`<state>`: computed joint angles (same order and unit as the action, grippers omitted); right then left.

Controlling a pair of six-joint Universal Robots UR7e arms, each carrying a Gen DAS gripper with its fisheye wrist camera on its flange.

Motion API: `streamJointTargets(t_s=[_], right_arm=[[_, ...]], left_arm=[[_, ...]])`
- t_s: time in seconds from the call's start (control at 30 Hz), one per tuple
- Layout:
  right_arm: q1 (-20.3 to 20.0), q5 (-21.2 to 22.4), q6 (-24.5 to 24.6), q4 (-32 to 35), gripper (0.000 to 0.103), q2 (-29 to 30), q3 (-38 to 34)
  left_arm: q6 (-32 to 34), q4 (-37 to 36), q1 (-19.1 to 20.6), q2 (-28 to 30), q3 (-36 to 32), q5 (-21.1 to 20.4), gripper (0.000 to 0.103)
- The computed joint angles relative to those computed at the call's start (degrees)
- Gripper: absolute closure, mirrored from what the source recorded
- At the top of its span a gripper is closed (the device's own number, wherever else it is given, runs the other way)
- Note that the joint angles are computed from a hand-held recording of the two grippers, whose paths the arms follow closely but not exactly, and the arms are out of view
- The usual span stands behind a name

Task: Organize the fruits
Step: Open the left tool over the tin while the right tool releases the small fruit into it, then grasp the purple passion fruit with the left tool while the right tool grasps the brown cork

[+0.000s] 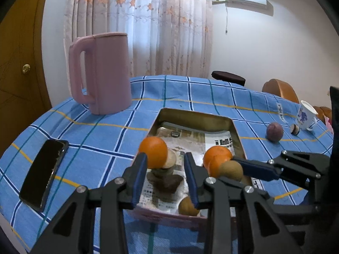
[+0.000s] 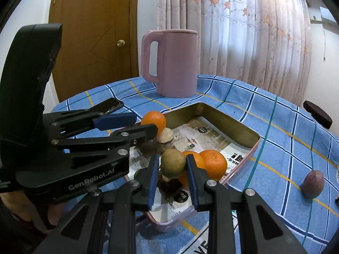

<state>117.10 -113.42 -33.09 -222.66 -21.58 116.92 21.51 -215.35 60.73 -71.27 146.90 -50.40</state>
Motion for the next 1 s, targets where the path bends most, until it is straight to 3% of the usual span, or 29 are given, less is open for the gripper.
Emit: streamJointTargets(t_s=[0.1, 0.17, 0.23, 0.33, 0.47, 0.63, 0.77, 0.83, 1.0], right_arm=[[0.1, -0.1, -0.2, 1.1, 0.071, -0.5, 0.4], [0.3, -0.3, -0.7, 1.5, 0.06, -0.6, 0.5], [0.3, -0.1, -0.6, 1.0, 0.043, -1.0, 1.0], [0.2, 0.0, -1.3, -2.0, 0.043, -1.6, 2.1], [-0.9, 0.8, -0.5, -4.4, 0.043, -4.7, 5.2], [-3.0, -3.7, -2.6, -10.9, 0.043, -8.9, 9.4], [-6.5, -8.8, -0.2, -18.0, 0.043, -12.8, 11.5], [-8.1, -15.3, -0.2, -22.6, 0.043, -13.2, 10.0], [-14.6, -21.0, 5.7, -23.4, 0.043, -16.8, 9.8]], left_arm=[[0.3, -1.1, -0.4, 0.9, -0.1, 1.5, 0.052], [0.2, -1.7, -0.5, 0.6, 0.1, 1.8, 0.041], [0.2, -3.0, -1.3, 0.1, 0.8, 2.0, 0.026], [1.3, -7.5, -3.8, 0.6, 1.9, 3.6, 0.006], [1.8, -9.8, -7.2, 2.6, 1.6, 5.9, 0.003], [-2.6, -5.0, -10.0, 4.6, -0.9, 6.7, 0.003], [-5.3, -2.9, -12.8, 9.3, -4.3, 6.7, 0.003], [-6.6, -1.7, -14.0, 12.1, -6.5, 7.4, 0.003], [-10.7, 5.9, -15.3, 18.4, -12.4, 3.5, 0.003]])
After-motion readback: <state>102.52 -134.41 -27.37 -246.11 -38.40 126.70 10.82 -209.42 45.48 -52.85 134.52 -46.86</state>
